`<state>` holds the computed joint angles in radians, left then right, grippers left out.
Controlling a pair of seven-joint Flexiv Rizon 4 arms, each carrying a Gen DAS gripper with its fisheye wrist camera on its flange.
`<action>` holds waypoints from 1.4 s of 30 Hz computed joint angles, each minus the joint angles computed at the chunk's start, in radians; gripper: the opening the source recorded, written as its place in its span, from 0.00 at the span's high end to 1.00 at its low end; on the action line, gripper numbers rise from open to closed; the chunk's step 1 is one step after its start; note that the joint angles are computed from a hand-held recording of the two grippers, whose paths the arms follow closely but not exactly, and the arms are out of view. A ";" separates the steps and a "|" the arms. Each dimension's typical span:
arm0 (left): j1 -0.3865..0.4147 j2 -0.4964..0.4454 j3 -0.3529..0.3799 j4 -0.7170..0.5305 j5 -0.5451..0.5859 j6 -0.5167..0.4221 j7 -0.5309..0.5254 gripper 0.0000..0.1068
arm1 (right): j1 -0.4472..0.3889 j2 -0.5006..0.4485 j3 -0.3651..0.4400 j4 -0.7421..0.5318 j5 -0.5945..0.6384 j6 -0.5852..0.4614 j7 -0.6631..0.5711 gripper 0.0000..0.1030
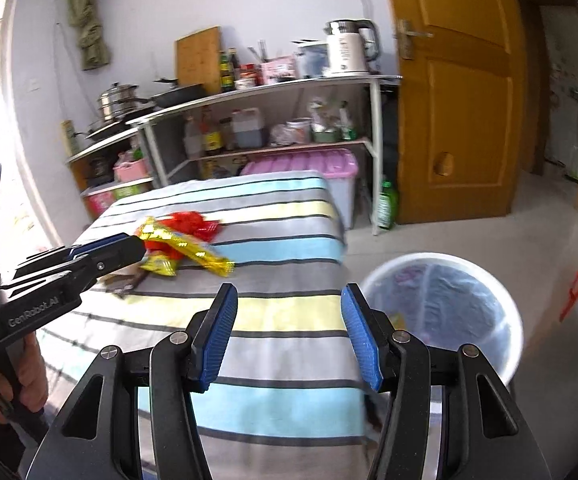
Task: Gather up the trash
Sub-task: 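Move both tools back over the table, then grasp the gold wrapper with right tool while left tool grasps white foam net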
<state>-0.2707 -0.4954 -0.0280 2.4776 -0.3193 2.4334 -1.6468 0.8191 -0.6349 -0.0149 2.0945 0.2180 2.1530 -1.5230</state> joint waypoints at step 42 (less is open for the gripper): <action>0.450 -0.054 0.048 0.094 0.332 -0.002 -0.186 0.44 | 0.034 -0.183 -0.017 -0.317 -0.350 -0.293 0.070 0.47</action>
<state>0.1793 -0.5498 0.0204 2.5712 0.0132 2.4319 -1.8326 0.8532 -0.8180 -0.0320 1.7780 -0.1316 1.8600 -1.4530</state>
